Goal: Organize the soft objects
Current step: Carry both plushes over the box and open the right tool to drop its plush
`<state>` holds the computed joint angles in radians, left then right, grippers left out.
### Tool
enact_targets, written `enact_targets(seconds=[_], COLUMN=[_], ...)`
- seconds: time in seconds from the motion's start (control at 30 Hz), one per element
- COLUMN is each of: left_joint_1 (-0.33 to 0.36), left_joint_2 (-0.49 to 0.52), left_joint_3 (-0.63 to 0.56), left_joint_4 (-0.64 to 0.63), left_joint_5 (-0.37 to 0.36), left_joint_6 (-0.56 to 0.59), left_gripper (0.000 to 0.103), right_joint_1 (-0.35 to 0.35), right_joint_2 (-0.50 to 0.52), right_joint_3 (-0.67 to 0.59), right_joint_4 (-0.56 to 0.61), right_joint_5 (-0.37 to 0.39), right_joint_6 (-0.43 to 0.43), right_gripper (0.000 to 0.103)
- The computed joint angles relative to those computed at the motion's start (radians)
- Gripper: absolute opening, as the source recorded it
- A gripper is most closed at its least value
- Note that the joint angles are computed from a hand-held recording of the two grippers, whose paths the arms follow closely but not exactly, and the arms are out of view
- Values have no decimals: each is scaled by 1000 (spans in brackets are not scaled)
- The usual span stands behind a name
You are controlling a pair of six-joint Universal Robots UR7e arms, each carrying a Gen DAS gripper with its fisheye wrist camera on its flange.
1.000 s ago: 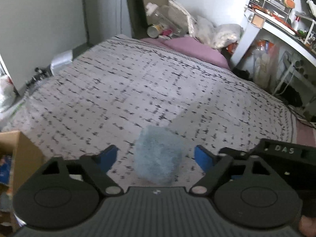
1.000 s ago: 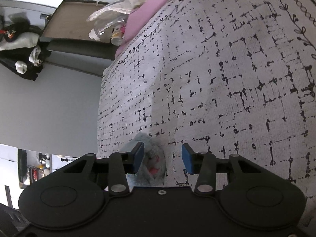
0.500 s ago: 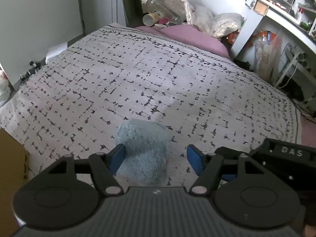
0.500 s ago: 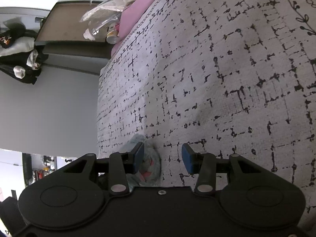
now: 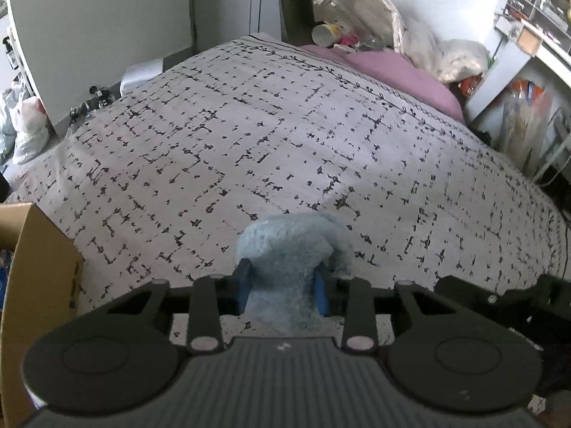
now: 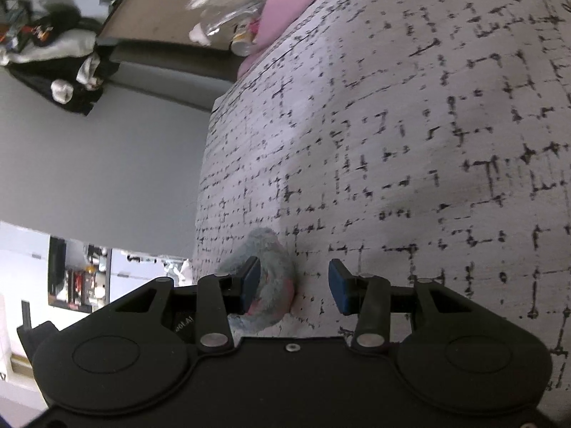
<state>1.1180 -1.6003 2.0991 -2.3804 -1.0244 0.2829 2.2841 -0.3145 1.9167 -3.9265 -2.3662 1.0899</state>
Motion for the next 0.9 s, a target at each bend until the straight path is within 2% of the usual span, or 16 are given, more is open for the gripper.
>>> enact_targets(seconds=[0.17, 0.53, 0.57, 0.6, 0.73, 0.9], left_joint_1=[17, 37, 35, 33, 20, 7], left_joint_2=[-9, -68, -76, -83, -101, -134], left_joint_3=[-40, -112, -113, -114, -118, -125], left_joint_4=[73, 291, 302, 311, 328, 341], left_joint_5=[-46, -205, -216, -226, -201, -191], left_joint_6=[-66, -191, -198, -201, -205, -167], left_gripper=[33, 33, 33, 32, 32, 32], right_joint_1=[4, 16, 17, 19, 45, 79], right_joint_2=[3, -4, -3, -5, -10, -7], right_joint_3=[-22, -36, -41, -46, -69, -93], right_joint_4=[4, 56, 59, 75, 136, 152], right_joint_5=[27, 43, 54, 63, 34, 9], right_joint_6=[-67, -70, -83, -95, -130, -141], right_gripper=[45, 44, 42, 34, 25, 23])
